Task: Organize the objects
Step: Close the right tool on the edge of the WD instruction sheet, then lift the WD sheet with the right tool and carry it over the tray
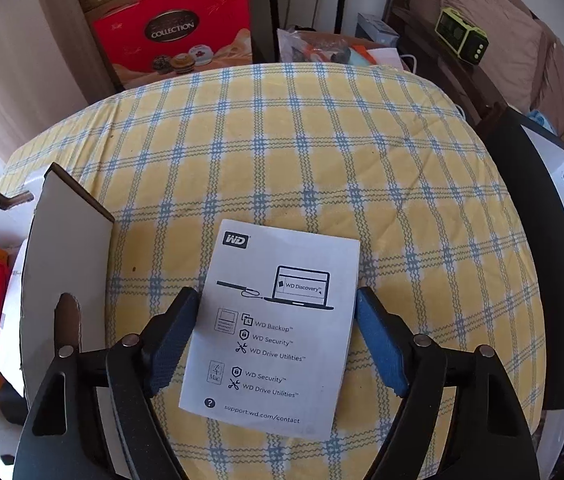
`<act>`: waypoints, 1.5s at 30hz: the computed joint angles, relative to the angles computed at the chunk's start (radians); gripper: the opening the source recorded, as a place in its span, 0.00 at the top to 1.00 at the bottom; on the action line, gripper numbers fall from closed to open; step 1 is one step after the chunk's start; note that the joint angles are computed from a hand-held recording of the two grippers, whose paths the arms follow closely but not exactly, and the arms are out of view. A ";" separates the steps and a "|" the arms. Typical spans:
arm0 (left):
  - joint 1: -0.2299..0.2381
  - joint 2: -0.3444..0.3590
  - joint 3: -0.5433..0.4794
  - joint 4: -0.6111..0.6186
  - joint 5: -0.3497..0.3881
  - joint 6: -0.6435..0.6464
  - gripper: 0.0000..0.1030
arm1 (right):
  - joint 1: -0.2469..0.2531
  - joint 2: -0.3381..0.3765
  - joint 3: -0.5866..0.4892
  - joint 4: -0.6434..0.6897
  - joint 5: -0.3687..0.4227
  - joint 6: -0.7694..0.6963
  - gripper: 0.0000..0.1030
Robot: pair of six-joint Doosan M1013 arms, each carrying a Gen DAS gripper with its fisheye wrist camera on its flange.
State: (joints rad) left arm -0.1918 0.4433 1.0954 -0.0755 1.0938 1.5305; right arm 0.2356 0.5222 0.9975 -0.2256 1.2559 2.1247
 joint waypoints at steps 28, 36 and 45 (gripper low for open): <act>-0.066 0.006 -0.024 0.024 0.018 0.032 0.96 | -0.088 -0.087 0.050 0.165 -0.076 -0.124 0.62; -0.073 0.005 -0.023 0.023 0.016 0.038 0.96 | -0.083 -0.110 0.012 0.174 -0.094 -0.150 0.62; -0.090 0.008 -0.028 0.022 0.019 0.043 0.95 | -0.052 -0.092 -0.065 0.218 -0.088 -0.198 0.62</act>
State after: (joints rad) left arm -0.2821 0.4514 1.0677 -0.0531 1.1132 1.5736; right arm 0.1834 0.4297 0.9322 -0.0073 1.1682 1.9268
